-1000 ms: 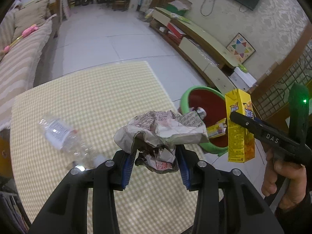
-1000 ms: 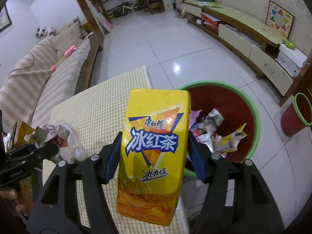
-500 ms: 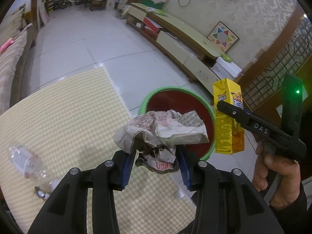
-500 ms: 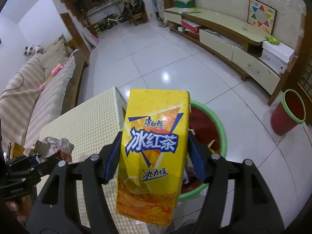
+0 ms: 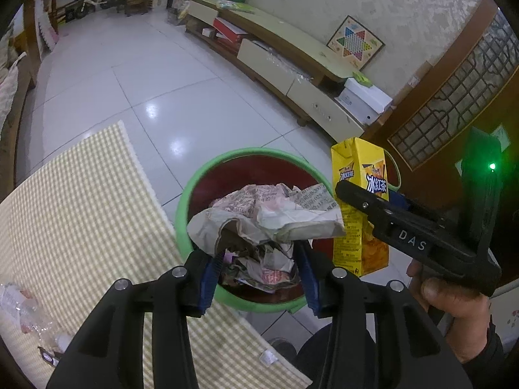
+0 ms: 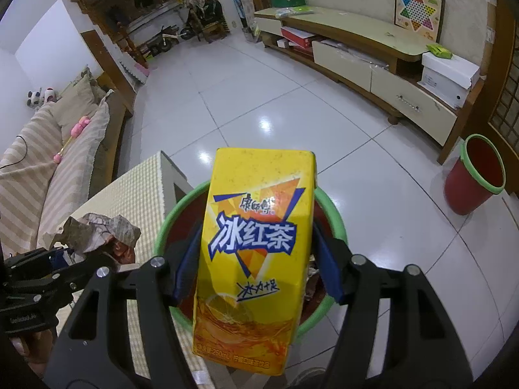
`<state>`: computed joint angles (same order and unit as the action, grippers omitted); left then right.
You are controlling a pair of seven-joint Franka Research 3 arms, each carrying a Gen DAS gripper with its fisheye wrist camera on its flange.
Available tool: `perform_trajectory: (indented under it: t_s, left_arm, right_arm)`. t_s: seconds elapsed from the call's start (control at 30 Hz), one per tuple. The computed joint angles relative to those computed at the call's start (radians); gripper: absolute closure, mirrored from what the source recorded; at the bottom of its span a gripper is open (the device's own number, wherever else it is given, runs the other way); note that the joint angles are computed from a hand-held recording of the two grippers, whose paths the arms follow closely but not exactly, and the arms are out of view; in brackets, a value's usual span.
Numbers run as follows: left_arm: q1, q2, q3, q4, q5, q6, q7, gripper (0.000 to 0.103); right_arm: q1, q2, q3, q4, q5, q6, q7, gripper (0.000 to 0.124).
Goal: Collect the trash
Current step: 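Carry the crumpled paper and orange carton over the bin and open both tools, then move both tools back over the table toward the plastic bottle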
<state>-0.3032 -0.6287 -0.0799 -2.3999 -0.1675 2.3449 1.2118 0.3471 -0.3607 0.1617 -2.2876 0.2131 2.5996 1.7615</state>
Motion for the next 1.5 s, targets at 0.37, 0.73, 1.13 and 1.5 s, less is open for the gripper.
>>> perform_trajectory:
  t_s: [0.37, 0.73, 1.13, 1.5]
  left_arm:
    - [0.001, 0.075, -0.011, 0.039, -0.013, 0.004, 0.004, 0.047]
    - [0.018, 0.012, -0.005, -0.003, -0.006, 0.021, -0.025, 0.02]
    - [0.046, -0.114, 0.007, -0.059, 0.048, -0.018, -0.076, 0.012]
    - [0.115, -0.392, 0.05, -0.183, 0.119, -0.148, -0.148, 0.008]
  right_arm:
    - [-0.002, 0.026, -0.007, 0.004, 0.008, 0.007, -0.01, 0.062]
    - [0.01, 0.045, -0.004, 0.013, 0.011, 0.006, -0.021, 0.062]
    - [0.003, 0.024, 0.025, 0.021, -0.063, -0.007, 0.043, 0.027]
    - [0.053, -0.02, 0.071, 0.002, -0.075, -0.025, 0.081, 0.026]
